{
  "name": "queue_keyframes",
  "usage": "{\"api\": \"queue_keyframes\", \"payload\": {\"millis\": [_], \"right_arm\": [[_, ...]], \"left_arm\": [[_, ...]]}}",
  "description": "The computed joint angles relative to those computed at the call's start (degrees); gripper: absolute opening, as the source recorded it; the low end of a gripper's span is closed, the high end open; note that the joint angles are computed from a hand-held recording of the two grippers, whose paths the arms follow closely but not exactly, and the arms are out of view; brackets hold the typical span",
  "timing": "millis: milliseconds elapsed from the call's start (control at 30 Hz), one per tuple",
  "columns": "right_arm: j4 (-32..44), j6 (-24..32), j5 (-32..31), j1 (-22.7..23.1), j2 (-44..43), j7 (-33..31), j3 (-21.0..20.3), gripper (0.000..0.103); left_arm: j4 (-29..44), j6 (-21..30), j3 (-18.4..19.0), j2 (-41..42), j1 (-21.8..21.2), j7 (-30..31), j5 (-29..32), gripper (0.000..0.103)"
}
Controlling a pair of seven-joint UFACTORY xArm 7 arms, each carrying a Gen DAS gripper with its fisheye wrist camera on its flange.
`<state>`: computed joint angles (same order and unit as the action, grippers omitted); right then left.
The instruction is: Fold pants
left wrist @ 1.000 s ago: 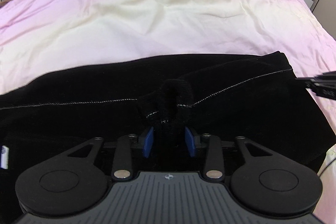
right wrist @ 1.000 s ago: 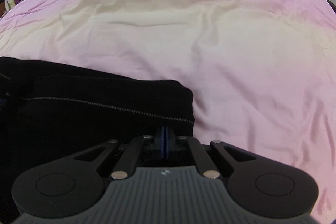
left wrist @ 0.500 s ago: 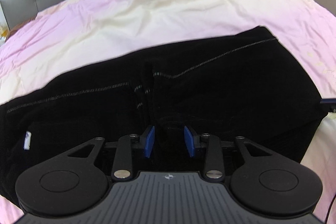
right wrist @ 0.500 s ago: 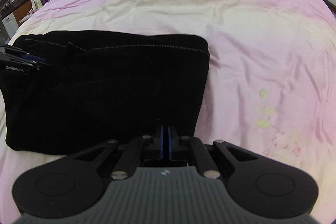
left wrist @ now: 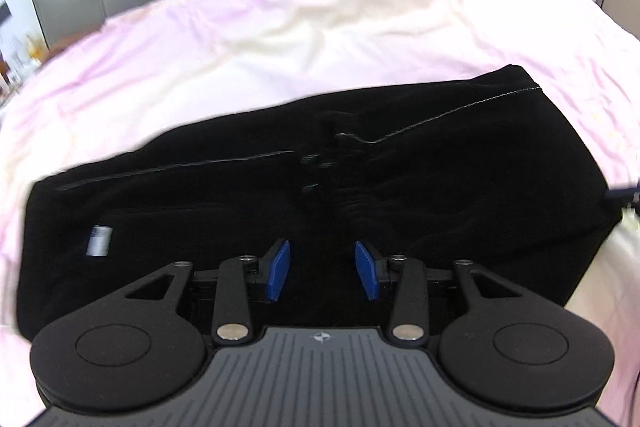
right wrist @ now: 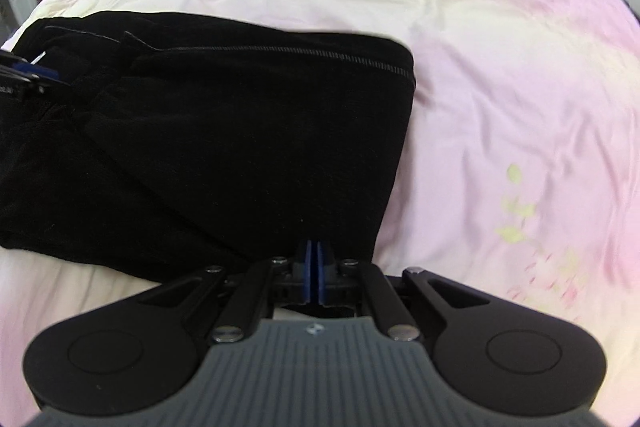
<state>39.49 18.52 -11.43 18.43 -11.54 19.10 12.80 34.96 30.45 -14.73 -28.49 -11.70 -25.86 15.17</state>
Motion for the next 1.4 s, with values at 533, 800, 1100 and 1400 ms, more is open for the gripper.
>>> {"api": "queue_keyframes", "payload": {"millis": [533, 800, 1100, 1400], "right_arm": [[23.23, 7.81, 5.93, 8.03, 12.85, -23.75, 1.25, 0.025], [45.74, 19.4, 1.42, 13.49, 29.9, -32.11, 0.86, 0.025], [67.23, 31.91, 6.76, 15.23, 45.03, -47.14, 0.79, 0.033], [94.16, 50.33, 8.98, 20.11, 61.71, -51.93, -3.28, 0.044]], "left_arm": [[-9.36, 10.9, 15.77, -22.68, 13.86, 11.5, -8.57, 0.071], [-12.88, 6.39, 23.87, -20.01, 19.55, 15.04, -17.08, 0.078], [-20.15, -7.69, 34.09, -18.16, 16.59, 18.19, -34.51, 0.076], [-19.0, -19.65, 45.07, -10.75, 2.1, 29.03, -50.09, 0.076]]}}
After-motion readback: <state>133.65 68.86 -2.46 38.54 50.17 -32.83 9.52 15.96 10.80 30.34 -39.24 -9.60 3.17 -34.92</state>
